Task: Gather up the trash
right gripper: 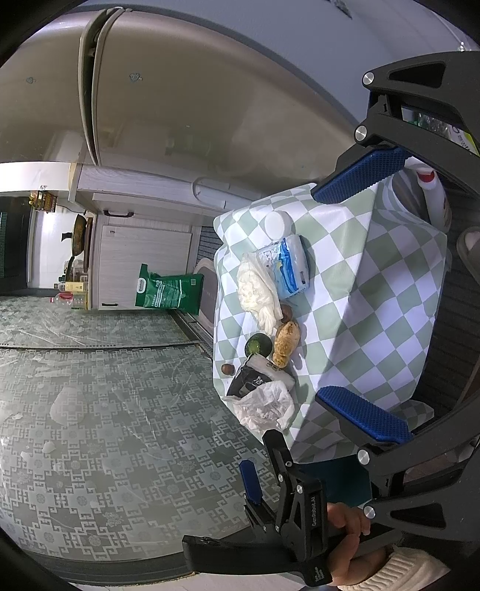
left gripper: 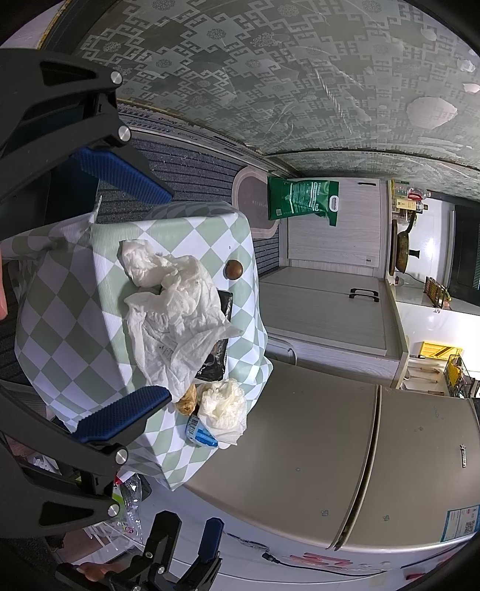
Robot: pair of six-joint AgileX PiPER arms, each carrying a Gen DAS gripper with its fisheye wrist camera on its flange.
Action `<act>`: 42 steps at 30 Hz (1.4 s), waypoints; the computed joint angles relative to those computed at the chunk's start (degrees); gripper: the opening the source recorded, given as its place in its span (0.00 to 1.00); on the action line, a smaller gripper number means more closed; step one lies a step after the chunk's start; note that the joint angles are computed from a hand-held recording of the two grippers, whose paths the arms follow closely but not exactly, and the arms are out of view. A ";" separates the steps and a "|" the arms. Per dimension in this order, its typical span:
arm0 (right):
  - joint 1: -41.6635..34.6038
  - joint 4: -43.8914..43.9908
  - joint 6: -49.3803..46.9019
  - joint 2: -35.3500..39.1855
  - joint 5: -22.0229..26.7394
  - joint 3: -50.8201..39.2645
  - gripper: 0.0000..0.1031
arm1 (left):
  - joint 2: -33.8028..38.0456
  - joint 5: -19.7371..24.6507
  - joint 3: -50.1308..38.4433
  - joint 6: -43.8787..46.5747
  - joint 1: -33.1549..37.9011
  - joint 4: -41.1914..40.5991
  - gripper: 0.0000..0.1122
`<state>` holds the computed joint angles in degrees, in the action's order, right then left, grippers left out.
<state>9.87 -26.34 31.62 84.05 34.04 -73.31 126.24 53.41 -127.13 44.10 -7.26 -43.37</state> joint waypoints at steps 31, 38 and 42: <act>2.58 -5.49 5.41 -0.30 0.00 0.04 0.97 | -2.08 -2.18 3.34 1.83 -0.03 -1.18 0.89; 2.30 -4.14 4.51 -0.41 -0.41 0.13 0.97 | -2.31 -1.73 3.12 1.86 0.38 -1.45 0.89; 2.48 -3.30 4.17 -0.29 -0.83 0.15 0.97 | -1.60 0.50 2.24 3.51 1.23 -4.07 0.89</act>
